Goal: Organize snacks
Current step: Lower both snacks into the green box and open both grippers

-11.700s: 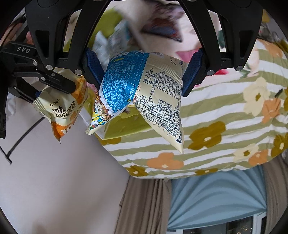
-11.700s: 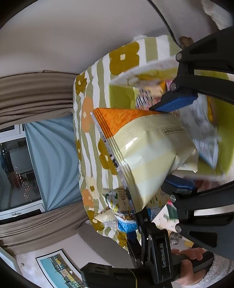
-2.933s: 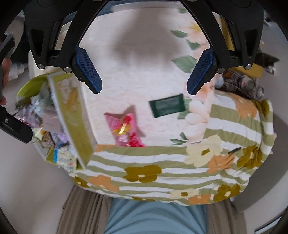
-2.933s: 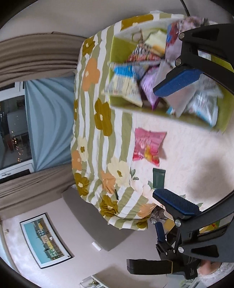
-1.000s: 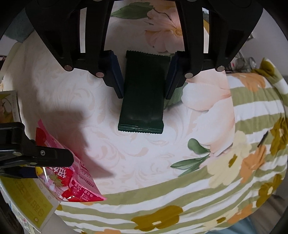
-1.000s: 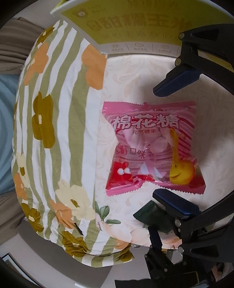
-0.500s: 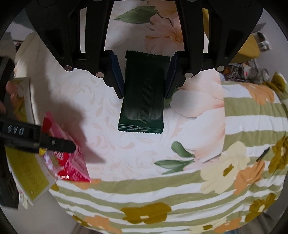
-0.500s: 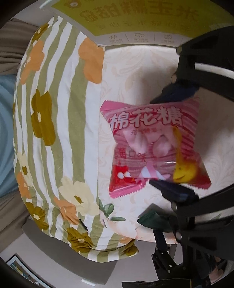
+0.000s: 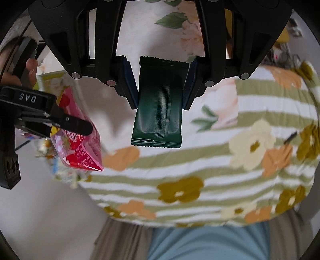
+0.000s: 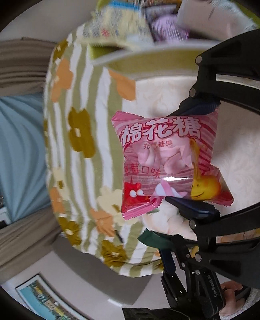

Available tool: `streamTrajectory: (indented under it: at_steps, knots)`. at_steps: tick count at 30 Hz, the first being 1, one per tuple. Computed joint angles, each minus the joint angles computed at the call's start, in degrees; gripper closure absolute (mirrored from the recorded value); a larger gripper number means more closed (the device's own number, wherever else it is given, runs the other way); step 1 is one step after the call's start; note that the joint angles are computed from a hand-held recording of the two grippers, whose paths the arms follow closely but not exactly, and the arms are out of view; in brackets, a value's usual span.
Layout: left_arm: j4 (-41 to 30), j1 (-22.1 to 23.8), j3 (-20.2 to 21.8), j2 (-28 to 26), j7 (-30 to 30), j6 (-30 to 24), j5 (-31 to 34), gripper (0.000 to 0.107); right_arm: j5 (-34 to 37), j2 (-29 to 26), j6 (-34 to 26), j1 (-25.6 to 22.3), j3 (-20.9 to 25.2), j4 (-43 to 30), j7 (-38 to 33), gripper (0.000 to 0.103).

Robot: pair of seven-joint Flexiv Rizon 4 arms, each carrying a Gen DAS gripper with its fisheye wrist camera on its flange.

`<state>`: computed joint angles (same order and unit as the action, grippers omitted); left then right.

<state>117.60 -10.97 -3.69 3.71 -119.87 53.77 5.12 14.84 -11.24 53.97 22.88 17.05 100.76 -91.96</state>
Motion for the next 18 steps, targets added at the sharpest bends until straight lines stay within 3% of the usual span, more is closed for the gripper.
streamTrajectory:
  at_steps: [8, 18]
  knots:
    - [-13.1, -2.9, -3.1, -6.3, 0.6, -0.4, 1.8, 0.066, 0.2, 8.1, 2.5, -3.1, -2.9, 3.1, -0.1, 0.038]
    - [-35.9, -13.0, -2.2, -23.7, -7.9, -5.1, 5.2, 0.066, 4.8, 9.8, -3.6, -9.8, -8.7, -0.1, -9.5, 0.038]
